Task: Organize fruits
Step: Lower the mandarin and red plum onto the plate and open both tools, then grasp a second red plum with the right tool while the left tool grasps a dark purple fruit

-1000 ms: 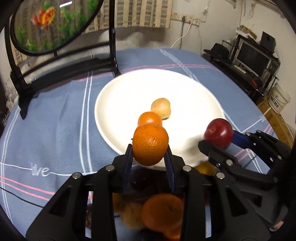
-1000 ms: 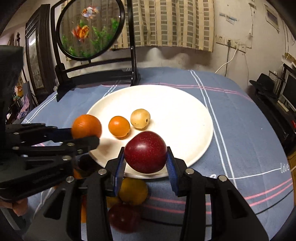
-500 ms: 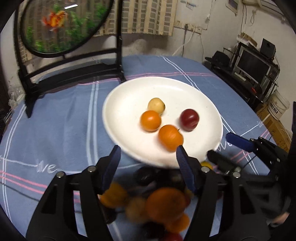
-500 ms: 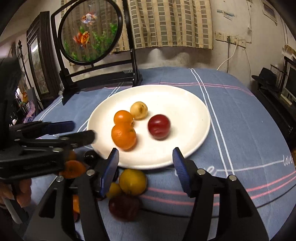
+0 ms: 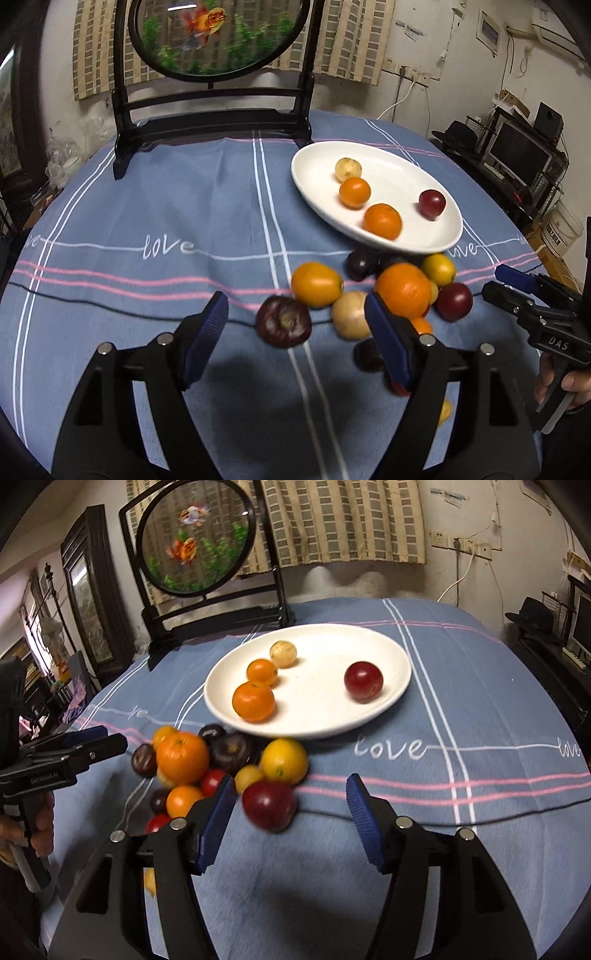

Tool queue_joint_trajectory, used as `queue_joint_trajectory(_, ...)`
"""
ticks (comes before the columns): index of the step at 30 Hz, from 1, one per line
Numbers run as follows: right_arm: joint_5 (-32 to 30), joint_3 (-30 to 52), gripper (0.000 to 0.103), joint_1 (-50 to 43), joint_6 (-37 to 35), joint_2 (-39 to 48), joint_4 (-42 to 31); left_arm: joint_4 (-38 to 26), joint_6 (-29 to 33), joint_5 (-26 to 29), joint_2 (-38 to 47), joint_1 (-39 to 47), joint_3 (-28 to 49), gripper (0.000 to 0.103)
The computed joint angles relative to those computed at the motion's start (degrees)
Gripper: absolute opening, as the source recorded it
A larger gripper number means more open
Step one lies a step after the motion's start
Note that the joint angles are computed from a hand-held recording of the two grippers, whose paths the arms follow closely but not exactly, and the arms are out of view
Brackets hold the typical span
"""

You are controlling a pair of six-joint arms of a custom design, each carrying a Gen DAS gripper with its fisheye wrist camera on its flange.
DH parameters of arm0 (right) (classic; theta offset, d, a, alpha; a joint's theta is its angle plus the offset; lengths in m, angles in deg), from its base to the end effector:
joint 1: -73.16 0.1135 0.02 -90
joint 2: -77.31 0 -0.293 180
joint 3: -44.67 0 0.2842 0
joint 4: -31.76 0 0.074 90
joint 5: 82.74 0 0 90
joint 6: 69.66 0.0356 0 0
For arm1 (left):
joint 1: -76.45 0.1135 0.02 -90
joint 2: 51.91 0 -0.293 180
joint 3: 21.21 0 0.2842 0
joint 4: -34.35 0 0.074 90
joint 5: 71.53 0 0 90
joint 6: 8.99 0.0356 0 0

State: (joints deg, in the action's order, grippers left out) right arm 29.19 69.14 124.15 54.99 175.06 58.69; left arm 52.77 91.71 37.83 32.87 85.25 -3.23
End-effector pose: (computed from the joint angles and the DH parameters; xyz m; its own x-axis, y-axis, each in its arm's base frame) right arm 0.1458 0.1588 0.0542 -0.6922 -0.0166 -0.7215 -0.2005 0.9648 0.1701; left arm 0.1765 0.0154 0.0636 -0.7123 0.0670 -0.6987 0.2091 0.9705 -0.1202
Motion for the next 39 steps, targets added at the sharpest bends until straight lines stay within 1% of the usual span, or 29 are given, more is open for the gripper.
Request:
queue_joint_trajectory(5,0.1,1.1,0.063,1.8,-0.1,-0.5,-3.5,4.9,2.6,-0.3,5.7,1.8,-0.6,0.078)
queue_joint_trajectory(8,1.4,1.8,0.063,3.0,-1.1,-0.5,-5.1,7.2,2.5,-5.2,9.2,-0.1,0.1,0.078)
queue_joint_trajectory(9,1.8,2.2,0.063,3.4,-1.4,-0.2,-5.6,7.8,2.7,-5.7,10.6,-0.2,0.5,0.078)
queue_joint_trajectory(12,2.6,4.2,0.063,3.8,-2.0,2.0,-7.8,8.0,3.2,-5.5,12.7,0.2,1.2,0.078)
queue_joint_trajectory(17,0.6,5.6,0.063,2.3,-0.9,6.5,-6.1,8.8,4.0,-5.5,13.8,-0.6,1.0,0.078)
queue_joint_trajectory(23,1.4,10.1,0.062,2.1,0.0,10.9,-8.3,9.1,5.0,-4.7,14.6,-0.5,0.9,0.078)
queue_joint_trajectory(24,1.6,10.9,0.060,2.1,0.0,11.4,-9.1,9.1,5.0,-4.7,14.7,-0.6,0.9,0.078)
queue_joint_trajectory(25,1.5,11.2,0.046,2.0,-0.1,11.4,-9.6,9.2,5.0,-4.6,14.8,-0.6,0.8,0.078)
queue_joint_trajectory(26,1.2,11.1,0.042,1.8,-0.2,11.3,-9.6,9.3,5.1,-4.5,15.0,-0.5,0.9,0.078)
queue_joint_trajectory(27,1.0,10.6,0.040,1.9,-0.1,11.1,-8.9,9.3,5.1,-4.3,15.2,-0.3,0.9,0.078)
queue_joint_trajectory(32,1.8,8.5,0.039,2.6,1.5,7.9,-9.8,10.3,4.6,-5.2,17.1,-1.0,1.4,0.078)
queue_joint_trajectory(35,1.1,6.6,0.039,2.5,1.5,5.6,-8.3,12.5,4.3,-6.5,19.8,-1.8,1.9,0.078)
queue_joint_trajectory(37,0.6,6.3,0.039,2.5,1.5,5.3,-8.3,14.0,3.8,-8.5,22.4,-3.0,2.8,0.075)
queue_joint_trajectory(39,-0.2,6.3,0.039,2.3,1.5,5.0,-8.6,16.1,3.6,-9.3,24.5,-3.6,3.3,0.074)
